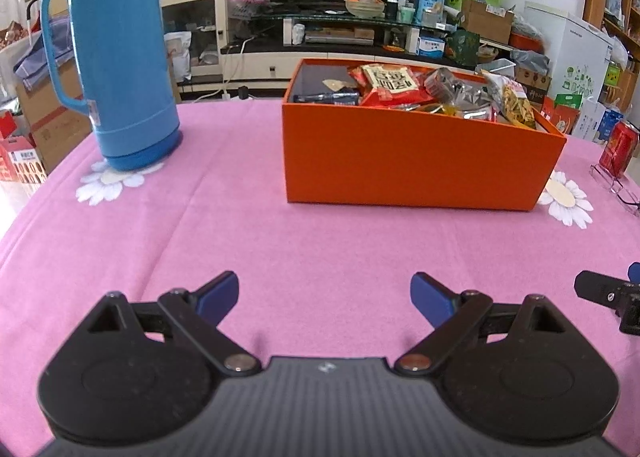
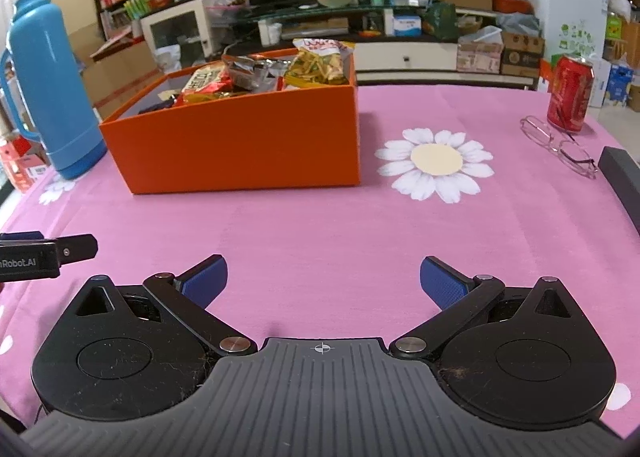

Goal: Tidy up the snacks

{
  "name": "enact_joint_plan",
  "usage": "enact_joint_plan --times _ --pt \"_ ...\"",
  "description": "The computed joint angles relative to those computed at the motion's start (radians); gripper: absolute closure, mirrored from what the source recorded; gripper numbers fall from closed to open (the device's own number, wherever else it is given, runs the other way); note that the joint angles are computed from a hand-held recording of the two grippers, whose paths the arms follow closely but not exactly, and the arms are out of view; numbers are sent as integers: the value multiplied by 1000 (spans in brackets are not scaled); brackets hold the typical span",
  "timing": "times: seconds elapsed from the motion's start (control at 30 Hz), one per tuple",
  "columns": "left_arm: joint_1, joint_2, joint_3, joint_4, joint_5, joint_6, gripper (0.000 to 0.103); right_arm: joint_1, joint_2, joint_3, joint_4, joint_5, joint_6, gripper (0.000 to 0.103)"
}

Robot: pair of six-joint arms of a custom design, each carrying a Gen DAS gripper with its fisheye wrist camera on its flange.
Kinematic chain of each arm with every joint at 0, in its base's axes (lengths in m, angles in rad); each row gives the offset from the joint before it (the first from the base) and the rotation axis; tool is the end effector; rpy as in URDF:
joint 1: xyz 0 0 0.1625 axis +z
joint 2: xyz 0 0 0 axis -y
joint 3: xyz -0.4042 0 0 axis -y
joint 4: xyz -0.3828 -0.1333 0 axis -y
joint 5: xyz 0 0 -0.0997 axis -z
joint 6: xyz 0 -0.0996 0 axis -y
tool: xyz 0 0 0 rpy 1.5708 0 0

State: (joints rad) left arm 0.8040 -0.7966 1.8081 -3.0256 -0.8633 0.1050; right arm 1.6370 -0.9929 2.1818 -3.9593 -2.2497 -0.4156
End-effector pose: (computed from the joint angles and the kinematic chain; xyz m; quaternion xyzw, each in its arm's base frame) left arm -0.2794 -0.5754 0.1014 0.3174 0.8617 -0.3048 0.2526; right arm 0.1018 -0.4661 0.2106 0.0032 -0.8007 0.4764 0.3632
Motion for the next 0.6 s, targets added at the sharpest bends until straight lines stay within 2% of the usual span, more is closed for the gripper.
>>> enact_joint_plan --times 0.17,0.37,0.6 --pt "-3 7 -3 -8 11 2 11 4 3 -7 -7 -28 2 10" --pt "-4 7 -3 -8 18 -12 11 21 28 -32 -30 -80 -38 10" --pt "-5 10 -6 -9 24 -7 11 25 29 -38 -18 -94 -44 10"
